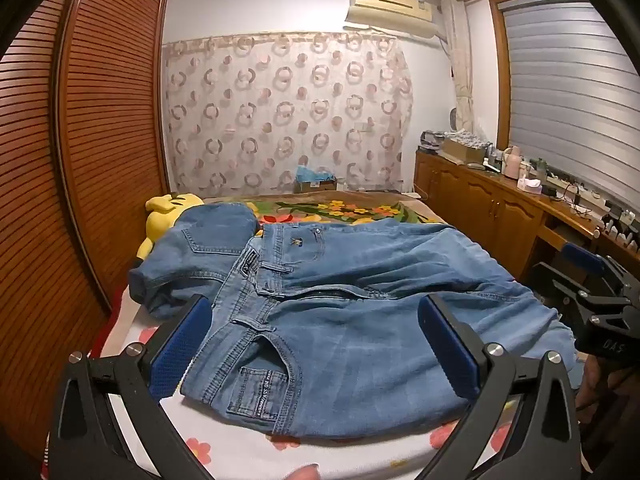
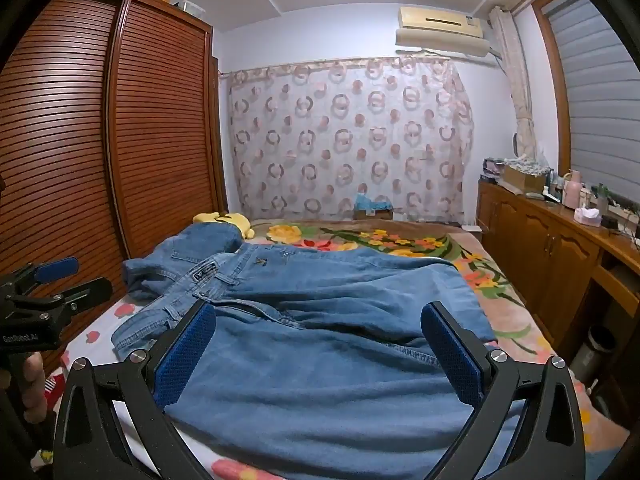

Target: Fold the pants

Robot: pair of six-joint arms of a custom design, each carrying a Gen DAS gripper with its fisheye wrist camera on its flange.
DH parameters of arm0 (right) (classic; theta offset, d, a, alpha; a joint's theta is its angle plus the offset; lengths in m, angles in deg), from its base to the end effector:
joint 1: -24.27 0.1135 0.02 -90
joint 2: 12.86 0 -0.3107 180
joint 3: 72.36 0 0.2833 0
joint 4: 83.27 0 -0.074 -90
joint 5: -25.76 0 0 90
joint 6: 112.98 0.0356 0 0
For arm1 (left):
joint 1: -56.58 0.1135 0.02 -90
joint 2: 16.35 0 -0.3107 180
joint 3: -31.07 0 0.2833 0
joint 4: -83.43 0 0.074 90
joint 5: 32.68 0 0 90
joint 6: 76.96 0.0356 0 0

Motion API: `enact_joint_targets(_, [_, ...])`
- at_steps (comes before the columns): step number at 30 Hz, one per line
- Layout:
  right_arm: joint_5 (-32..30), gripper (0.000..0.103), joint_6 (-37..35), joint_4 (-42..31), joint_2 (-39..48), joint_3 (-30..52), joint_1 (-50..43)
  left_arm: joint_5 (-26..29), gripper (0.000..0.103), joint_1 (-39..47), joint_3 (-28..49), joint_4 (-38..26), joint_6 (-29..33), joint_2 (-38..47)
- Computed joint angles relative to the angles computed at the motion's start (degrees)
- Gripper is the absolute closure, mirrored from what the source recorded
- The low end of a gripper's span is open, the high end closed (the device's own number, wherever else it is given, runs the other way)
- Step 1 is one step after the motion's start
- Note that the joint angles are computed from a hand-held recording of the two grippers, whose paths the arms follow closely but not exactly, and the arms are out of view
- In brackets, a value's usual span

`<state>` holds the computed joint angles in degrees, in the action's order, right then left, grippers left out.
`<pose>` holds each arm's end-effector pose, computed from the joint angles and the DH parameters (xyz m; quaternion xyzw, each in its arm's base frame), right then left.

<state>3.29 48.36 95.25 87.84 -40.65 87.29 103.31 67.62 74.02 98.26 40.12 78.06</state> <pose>0.1239 0.1709 0.0718 0.1534 0.8103 -0.0825 0.5595 0.2990 0.0322 0.1428 0.2885 0.7900 -0.1949 0.5047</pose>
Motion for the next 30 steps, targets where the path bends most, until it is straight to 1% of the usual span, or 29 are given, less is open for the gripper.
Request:
enact_joint_targets(3, [0.6,0.001,-0.7,1.4,0.1,-0.4,0.1,0.9,0.000,0.4,0.4,-1.2,0.6,0.1])
enact_joint_targets(6, [0.9,0.001,0.1,0.2,0.1,-0.2,0.2,2.0,0.000,1.4,1.8,-2.6,1.6,1.5])
enact_joint_targets(7, [1.2,0.001,1.8,-2.4,0.2,0.9,0.9,2.4,0.000,1.8,2.2,-3.2,2.0,1.6])
enact_joint_targets(9, [1.2,0.001,1.4,-1.5,0.4,0.6,0.7,-0.1,0.000,0.2,1.4,-3.5,1.8,-0.1])
enact_joint_targets(10, [1.3,0.001,1.8,-1.2,0.8,0.4,0.9,0.1,0.000,0.3,1.6,-3.8,2.0,-0.2])
enact_joint_targets(12, [1.3,0.001,2.1,-2.2,0.4,0.6,1.0,-0.1,0.000,0.1,1.1,-2.4,1.7,0.4])
enact_joint_targets(14, [1.1,0.001,0.1,0.5,0.4,-0.2,0.2,0.1,0.000,0.2,1.0,-2.6,1.8,-0.1])
enact_joint_targets(16, [1.5,0.001,1.8,-1.8,0.5,0.4,0.8,-0.3,0.000,-0.1,0.7,-2.0,1.5,-0.2])
enact_joint_targets(30, [1.6,0.001,1.7,-1.9,0.2,0.5,0.9,0.0,0.000,0.1,0.3,-2.1,1.7,-0.6])
